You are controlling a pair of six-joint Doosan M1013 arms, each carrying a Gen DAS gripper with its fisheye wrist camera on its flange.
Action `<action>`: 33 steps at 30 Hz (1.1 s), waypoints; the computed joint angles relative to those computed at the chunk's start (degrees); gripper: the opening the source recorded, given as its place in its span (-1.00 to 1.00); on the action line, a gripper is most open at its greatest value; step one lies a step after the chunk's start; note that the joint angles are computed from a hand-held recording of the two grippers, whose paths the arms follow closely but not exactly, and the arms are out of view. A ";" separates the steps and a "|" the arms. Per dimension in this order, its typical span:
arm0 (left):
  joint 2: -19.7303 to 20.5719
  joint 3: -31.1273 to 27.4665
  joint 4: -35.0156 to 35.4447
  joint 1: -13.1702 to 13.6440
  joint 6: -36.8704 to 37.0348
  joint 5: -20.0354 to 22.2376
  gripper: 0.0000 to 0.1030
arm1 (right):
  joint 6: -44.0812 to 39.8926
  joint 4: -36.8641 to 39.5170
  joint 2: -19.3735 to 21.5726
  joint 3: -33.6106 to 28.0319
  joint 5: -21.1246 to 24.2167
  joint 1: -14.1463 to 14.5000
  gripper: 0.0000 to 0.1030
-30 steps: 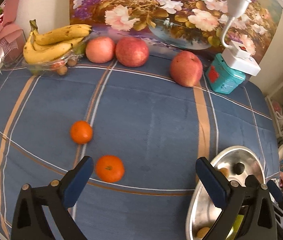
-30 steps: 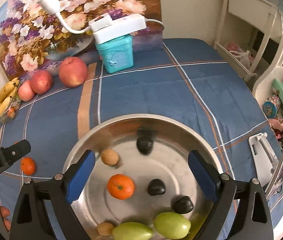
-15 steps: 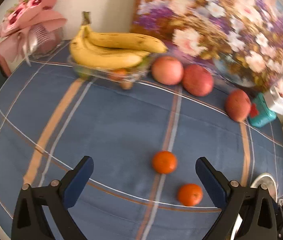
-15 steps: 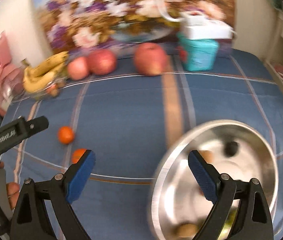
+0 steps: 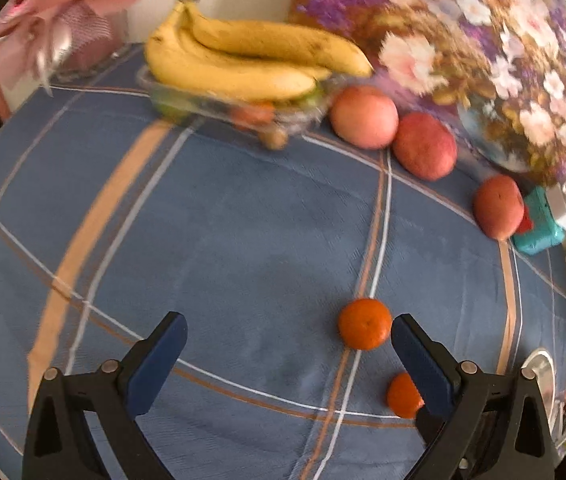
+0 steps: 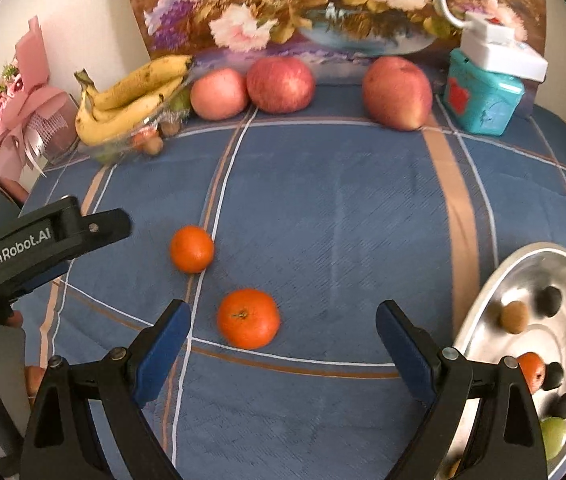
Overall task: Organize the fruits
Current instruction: 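Move both grippers back toward the two remaining tangerines, then grasp a tangerine with the right gripper while the left grasps the other tangerine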
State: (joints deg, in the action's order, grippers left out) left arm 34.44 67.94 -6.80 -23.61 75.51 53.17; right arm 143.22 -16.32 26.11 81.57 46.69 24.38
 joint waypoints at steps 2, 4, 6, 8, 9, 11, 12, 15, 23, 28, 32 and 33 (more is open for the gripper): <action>0.90 -1.04 -0.82 -0.09 1.31 2.17 1.00 | -0.36 0.74 0.54 -0.26 0.31 -0.03 0.83; 1.27 -1.14 -3.06 0.01 3.28 1.95 1.00 | -0.78 1.39 1.00 -0.51 0.59 -0.13 0.83; 1.61 -1.41 -4.14 -0.01 4.41 2.15 1.00 | -1.09 1.71 1.22 -0.52 0.63 -0.16 0.83; 1.81 -1.42 -5.77 0.06 5.78 1.92 0.98 | -1.33 1.87 1.55 -0.72 0.77 -0.15 0.83; 1.95 -1.45 -6.98 0.09 6.80 1.87 0.96 | -1.34 1.88 1.69 -0.84 0.85 -0.14 0.83; 2.12 -1.69 -7.48 -0.03 7.86 1.81 0.82 | -1.49 2.05 1.90 -0.98 0.82 -0.14 0.82; 2.19 -1.75 -7.62 -0.17 8.44 1.67 0.69 | -1.60 2.12 1.90 -0.95 0.69 -0.18 0.82; 2.61 -2.14 -8.99 -0.28 10.24 1.81 0.51 | -1.72 2.01 2.05 -0.99 0.26 -0.12 0.82; 3.14 -1.92 -13.63 -0.10 13.06 2.07 -0.24 | -1.96 1.69 2.12 -0.97 -0.78 -0.08 0.23; 2.19 -1.15 -10.04 -0.51 10.80 0.81 -0.26 | -4.01 3.73 2.04 -0.98 -2.13 -0.18 -0.11; 2.03 -1.17 -9.57 -0.29 9.60 0.61 -0.26 | -4.74 3.85 2.26 -1.37 -2.01 0.00 -0.24; 1.81 -1.01 -8.92 -0.24 8.93 0.54 -0.26 | -4.73 3.88 2.22 -1.32 -2.01 -0.01 -0.25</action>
